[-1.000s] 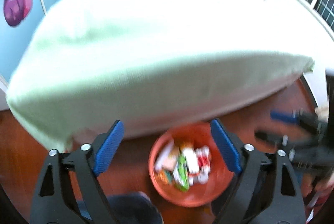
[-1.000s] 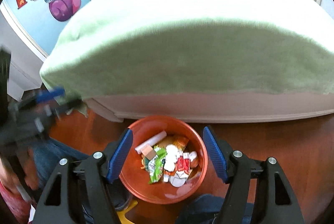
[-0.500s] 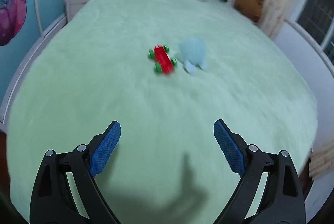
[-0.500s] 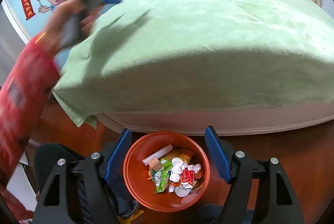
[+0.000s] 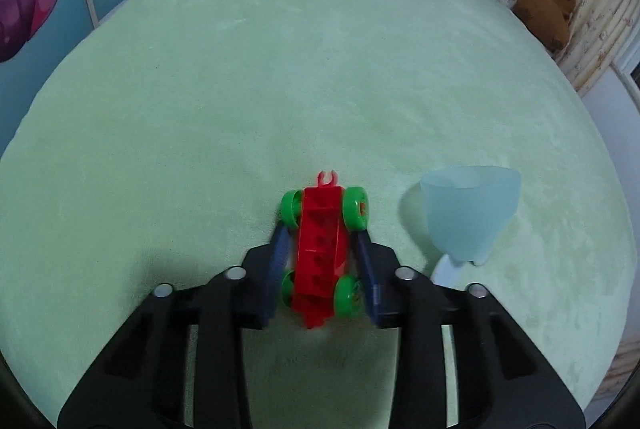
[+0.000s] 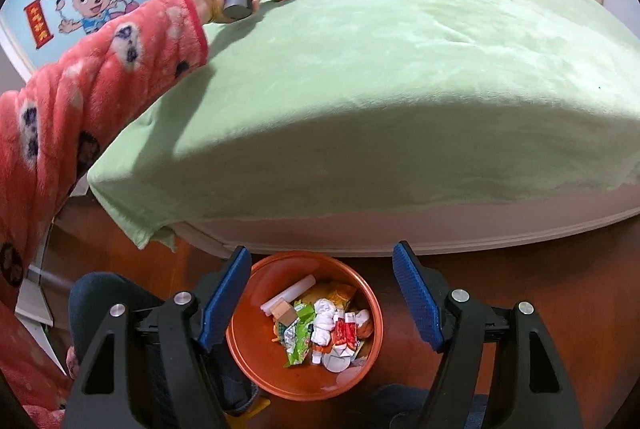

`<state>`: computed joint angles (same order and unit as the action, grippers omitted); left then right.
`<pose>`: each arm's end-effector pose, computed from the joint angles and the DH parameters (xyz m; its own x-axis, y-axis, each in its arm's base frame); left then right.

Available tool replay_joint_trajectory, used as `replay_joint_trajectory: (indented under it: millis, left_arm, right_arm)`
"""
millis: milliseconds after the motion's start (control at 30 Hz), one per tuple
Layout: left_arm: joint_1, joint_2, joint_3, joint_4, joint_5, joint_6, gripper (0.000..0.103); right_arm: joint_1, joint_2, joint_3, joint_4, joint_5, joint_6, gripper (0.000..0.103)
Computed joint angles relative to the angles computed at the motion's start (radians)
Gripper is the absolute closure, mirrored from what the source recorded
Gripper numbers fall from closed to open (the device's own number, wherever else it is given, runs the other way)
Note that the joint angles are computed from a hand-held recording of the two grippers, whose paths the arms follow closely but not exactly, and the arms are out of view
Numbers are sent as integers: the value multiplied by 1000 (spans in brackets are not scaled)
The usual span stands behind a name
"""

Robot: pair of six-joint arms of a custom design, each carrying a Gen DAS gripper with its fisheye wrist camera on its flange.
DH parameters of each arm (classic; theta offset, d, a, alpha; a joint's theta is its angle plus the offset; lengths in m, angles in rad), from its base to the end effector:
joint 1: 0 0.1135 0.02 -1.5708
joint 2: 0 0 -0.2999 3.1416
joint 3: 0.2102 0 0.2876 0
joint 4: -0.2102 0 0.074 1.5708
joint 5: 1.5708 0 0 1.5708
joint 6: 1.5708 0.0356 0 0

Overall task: Collect trash
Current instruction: 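Grasp the red-green toy car with the left tool while the right grasps the pale blue cup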

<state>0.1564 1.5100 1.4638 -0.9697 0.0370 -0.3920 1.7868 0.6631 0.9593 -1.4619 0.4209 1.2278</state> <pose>0.3393 0.0522 0.3667 -0.7238 -0.5006 -0.4749 -0.4468 0.8645 -0.2303 -0.0023 0.0785 0.3397 -0.8058 -0.3380 -0.4862 -0.4969 0.8325 0.2449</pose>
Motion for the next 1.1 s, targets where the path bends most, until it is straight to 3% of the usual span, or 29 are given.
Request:
replay_joint_trajectory:
  millis: [100,167,267,433,533,633,700,800,1000,1100]
  left_arm:
    - [4,-64,-42,12,-15,39,74]
    - [-2,-120,-82,15,-14,62,81]
    - [-8,-191,-94,-24,-27,138,81]
    - [31,-326,-114,-86,0,222,81]
    - [80,-409,-128,-135,54,283,81]
    - [124,-499,-152,-179,95,330,81]
    - [207,-573,-169,-232,163,381,81]
    - [299,-621,-168,-285,236,446,81]
    - [640,-645,-114,-484,511,719,81]
    - [748,-655,-111,-550,564,831,81]
  right_arm:
    - [-65,-6,1,30,-26,-65,31]
    - [-109,-3,13,47,-35,-120,31]
    - [-209,11,49,93,-48,-252,31]
    - [-599,85,136,246,-184,-660,31]
    - [-842,185,189,370,-343,-882,31]
    - [-969,378,268,498,-410,-1036,31]
    - [-1006,526,338,572,-418,-1099,18]
    - [-1036,787,504,641,-392,-1160,16]
    - [-1071,1266,993,538,-292,-1166,14]
    - [-1063,1436,1243,429,-252,-1157,14]
